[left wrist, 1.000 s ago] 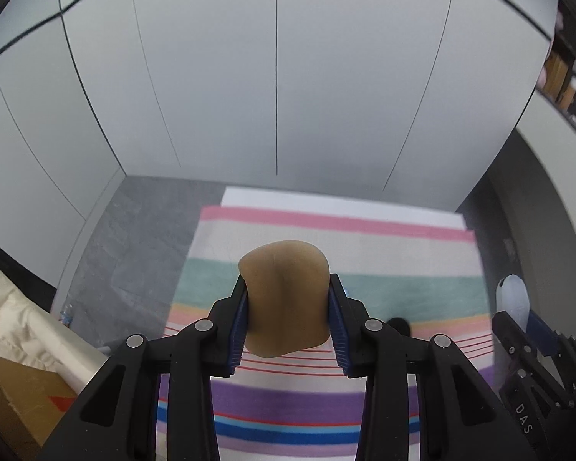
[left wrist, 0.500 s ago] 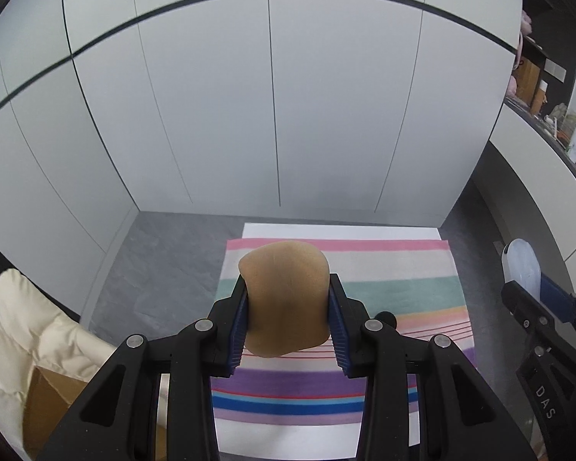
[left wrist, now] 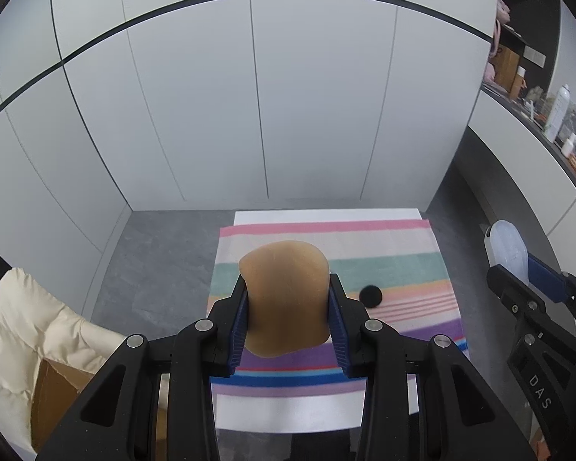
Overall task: Organize objects
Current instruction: 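Lift and carry the sponge and frosted case with both tools over the cardboard box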
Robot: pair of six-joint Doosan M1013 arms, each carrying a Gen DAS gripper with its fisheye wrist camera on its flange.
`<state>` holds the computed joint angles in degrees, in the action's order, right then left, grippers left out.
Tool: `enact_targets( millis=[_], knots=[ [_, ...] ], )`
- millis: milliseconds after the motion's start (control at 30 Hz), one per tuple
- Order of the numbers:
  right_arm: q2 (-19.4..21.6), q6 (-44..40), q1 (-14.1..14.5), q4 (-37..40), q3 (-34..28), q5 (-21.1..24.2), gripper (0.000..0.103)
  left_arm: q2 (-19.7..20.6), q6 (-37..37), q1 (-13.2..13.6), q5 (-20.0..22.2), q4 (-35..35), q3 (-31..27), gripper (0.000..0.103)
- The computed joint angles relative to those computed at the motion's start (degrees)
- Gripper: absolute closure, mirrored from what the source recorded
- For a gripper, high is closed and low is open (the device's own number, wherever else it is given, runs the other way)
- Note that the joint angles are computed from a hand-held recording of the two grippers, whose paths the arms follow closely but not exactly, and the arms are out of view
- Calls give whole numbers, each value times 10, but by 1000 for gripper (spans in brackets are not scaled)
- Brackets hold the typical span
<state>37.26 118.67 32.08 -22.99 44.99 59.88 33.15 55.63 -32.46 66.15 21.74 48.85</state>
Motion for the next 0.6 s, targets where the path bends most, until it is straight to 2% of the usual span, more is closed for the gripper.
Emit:
enact_targets(
  millis=[367,600],
  knots=[
    [-64,19,7,2,105,-41,66,-53,-5,-20,-37,7,84,65],
    [-103,45,8,12,171,-68,66,-93,-14,-27,-62,-19,145,65]
  ],
)
